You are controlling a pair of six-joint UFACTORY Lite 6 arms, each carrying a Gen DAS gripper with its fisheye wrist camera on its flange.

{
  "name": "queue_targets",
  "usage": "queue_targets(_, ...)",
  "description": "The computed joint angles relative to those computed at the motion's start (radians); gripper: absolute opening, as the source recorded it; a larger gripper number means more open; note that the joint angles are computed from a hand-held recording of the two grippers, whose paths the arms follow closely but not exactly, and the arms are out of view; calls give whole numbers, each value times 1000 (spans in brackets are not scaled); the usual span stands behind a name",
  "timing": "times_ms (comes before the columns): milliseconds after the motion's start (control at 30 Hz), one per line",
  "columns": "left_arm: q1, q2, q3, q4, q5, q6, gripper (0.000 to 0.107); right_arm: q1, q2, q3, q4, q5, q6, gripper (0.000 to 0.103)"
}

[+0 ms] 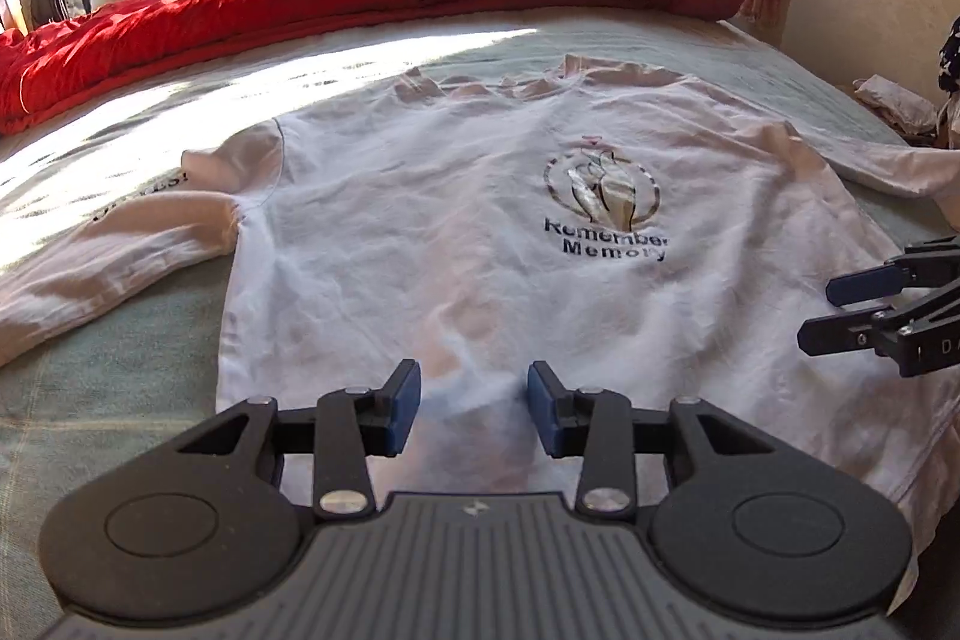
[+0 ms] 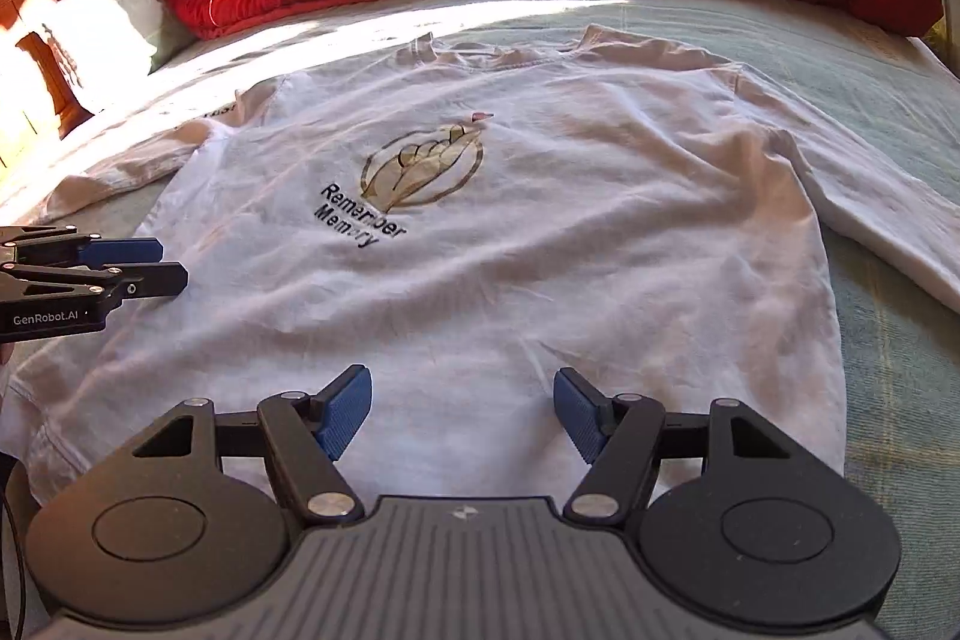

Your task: Fold clothes

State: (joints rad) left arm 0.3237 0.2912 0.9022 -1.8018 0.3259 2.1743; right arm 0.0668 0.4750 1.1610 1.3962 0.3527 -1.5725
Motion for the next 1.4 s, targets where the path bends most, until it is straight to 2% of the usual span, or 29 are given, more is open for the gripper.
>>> queue_targets(67, 42, -122, -184, -121, 60, 209, 42, -17, -97, -142, 88, -25, -174, 76)
queue_targets(133, 86, -282, -374, -199, 98, 368, 46, -41, -196, -285, 207, -39, -383, 94)
queue_targets(200, 155, -411, -507, -147, 134, 360, 51, -85, -279, -414, 339, -26, -592, 103)
queue_targets(233, 185, -443, -530, -76, 147, 292, 52, -117, -312, -467, 374, -11, -654, 103)
queue_targets(300, 216, -482, -536, 65, 153, 146, 55, -203, -335, -524, 353, 64, -666, 103)
queue_targets(400, 257, -524, -533, 210, 181, -4, 58, -224, -355, -564, 431, 75, -723, 103)
queue_targets(533, 245, -460, -416, 131, 220, 38, 64, -145, -407, -543, 468, 1, -711, 103)
queue_targets(567, 230, -394, -355, 105, 207, 21, 65, -124, -418, -535, 476, -19, -708, 103)
queue_targets(700, 228, -147, -183, 98, 192, -91, 65, -100, -324, -429, 465, 19, -636, 103)
queue_targets(800, 280, -132, -222, 43, 196, -30, 65, -88, -228, -370, 465, 12, -581, 103)
queue_targets(933, 404, -207, -339, 36, 250, 64, 65, -124, -264, -494, 675, 75, -879, 103)
queue_targets(1033, 462, -276, -418, 30, 273, 124, 65, -185, -286, -544, 640, 135, -863, 103)
queue_targets(1133, 413, -341, -451, -29, 207, 144, 65, -220, -303, -579, 627, 170, -877, 103)
queue_targets(1200, 369, -359, -432, -8, 177, 93, 64, -218, -320, -586, 608, 157, -890, 103)
queue_targets(1233, 360, -361, -414, 33, 193, 53, 64, -218, -330, -585, 576, 147, -873, 103)
queue_targets(1333, 318, -326, -326, 135, 265, -77, 65, -212, -356, -538, 407, 107, -662, 103)
queue_targets(1400, 262, -261, -242, 146, 300, -131, 66, -199, -362, -503, 394, 125, -602, 103)
